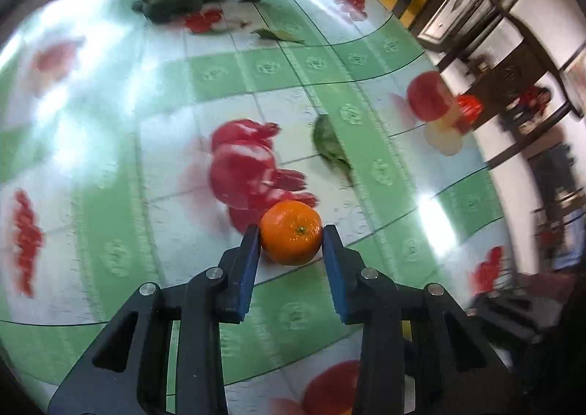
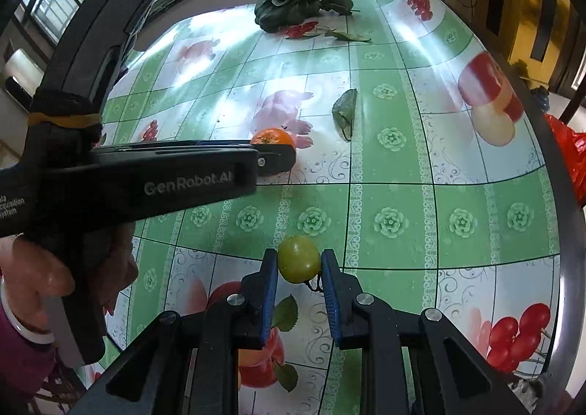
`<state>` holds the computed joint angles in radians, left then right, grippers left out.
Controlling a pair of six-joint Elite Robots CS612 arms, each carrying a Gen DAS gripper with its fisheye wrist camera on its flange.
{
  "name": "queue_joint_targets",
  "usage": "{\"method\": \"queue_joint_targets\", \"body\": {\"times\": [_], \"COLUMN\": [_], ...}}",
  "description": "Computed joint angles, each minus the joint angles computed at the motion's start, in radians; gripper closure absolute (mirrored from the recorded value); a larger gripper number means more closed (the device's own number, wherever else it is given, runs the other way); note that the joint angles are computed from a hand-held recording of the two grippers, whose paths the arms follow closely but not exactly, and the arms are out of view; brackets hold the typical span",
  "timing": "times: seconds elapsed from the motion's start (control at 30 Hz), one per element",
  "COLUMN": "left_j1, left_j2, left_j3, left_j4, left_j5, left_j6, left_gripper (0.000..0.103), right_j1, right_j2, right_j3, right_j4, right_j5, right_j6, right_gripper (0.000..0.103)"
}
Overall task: Organize fruits
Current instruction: 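Grasp a mandarin with the left tool while the right tool grasps a green grape, then carry the mandarin and grape toward the tray with both tools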
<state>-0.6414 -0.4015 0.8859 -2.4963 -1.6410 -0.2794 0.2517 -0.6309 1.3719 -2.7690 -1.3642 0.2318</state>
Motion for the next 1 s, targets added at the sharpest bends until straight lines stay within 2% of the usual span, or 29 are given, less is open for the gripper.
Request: {"method": "queue_joint_targets", "body": {"times": [0.13, 0.3, 0.4, 0.57, 0.77, 1.0], "left_j1": [-0.007, -0.005, -0.003, -0.001, -0.009, -0.021], "left_j2": [-0.027, -0.086, -0.123, -0.185, -0.249, -0.286], "left_j3": [0.048, 0.153, 0.215, 0.328, 0.436, 0.498], "left_j4": [-0.013, -0.077, -0.085, -0.131, -0.201, -0.250], "left_j5": [0.043, 0.079, 0.097, 0.120, 0.160, 0.199], "left_j6": [0.009, -0.031, -0.071, -0.128, -0.158, -0.170], "left_gripper": [0.070, 0.070, 0.070, 0.070, 0.070, 0.070], "right_j1": [0.001, 0.005, 0.012, 0.028, 0.046, 0.059], "right_j2": [-0.012, -0.022, -0.024, -0.029, -0.043, -0.061], "right_j3": [0.014, 0.020, 0.015, 0.002, 0.003, 0.017], "right_j4": [-0.014, -0.025, -0.015, 0.005, 0.019, 0.033], "right_j5": [-0.010, -0.009, -0.008, -0.003, -0.009, -0.009], "right_j6": [0.002, 0.005, -0.007, -0.040, -0.083, -0.119], "right_gripper": [0.080, 0.080, 0.080, 0.080, 0.080, 0.080]}}
